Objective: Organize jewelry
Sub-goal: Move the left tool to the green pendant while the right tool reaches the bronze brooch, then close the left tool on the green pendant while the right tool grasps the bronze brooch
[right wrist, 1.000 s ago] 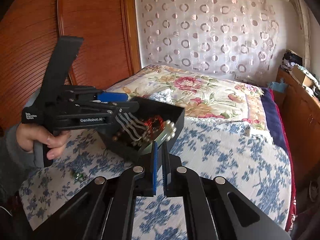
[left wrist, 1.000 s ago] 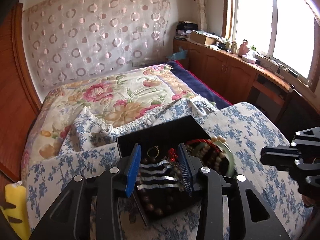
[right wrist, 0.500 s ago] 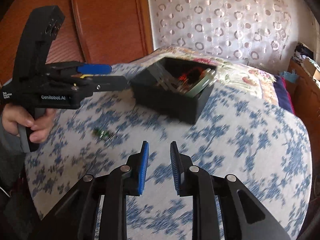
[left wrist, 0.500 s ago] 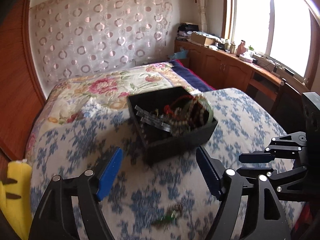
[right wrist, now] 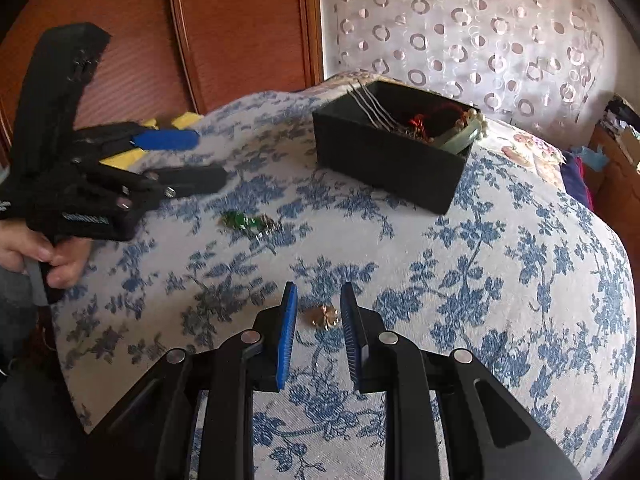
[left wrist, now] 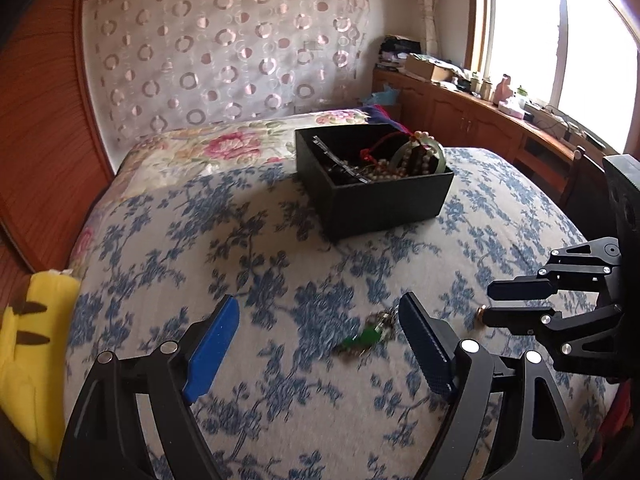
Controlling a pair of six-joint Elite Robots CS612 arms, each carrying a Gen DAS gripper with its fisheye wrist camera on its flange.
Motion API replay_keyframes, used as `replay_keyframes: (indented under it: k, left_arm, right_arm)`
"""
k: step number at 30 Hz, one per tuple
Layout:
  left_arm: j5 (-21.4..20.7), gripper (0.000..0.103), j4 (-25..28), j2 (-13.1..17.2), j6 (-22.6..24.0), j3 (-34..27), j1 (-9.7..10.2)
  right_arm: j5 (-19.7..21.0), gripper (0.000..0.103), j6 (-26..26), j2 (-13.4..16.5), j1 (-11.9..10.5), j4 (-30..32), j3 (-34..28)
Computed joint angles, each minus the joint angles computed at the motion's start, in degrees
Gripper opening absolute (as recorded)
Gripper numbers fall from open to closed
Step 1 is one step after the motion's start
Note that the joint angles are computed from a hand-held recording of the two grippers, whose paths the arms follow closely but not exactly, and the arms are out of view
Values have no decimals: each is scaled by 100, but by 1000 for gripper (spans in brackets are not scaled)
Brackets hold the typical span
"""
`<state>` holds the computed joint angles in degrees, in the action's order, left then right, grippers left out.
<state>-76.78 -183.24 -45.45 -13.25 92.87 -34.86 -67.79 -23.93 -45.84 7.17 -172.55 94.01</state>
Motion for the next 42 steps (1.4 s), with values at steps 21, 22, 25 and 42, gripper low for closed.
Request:
replay_keyframes:
  k: [21, 22, 25, 42]
  left_arm:
    - [-514, 59, 412, 78, 275, -124, 26]
    - [-534, 58, 445, 87, 304, -142, 23]
    - [-603, 45, 581, 125, 382, -224, 27]
    - [-824, 9, 860, 214, 266, -438, 139]
  right_arm:
    - [-243, 17, -9, 21, -18, -191, 57]
    - [-248, 17, 2, 29, -14, -195, 38]
    - [-224, 17, 2, 11, -21, -240, 50]
    - [11, 17, -103, 86, -73, 11, -212]
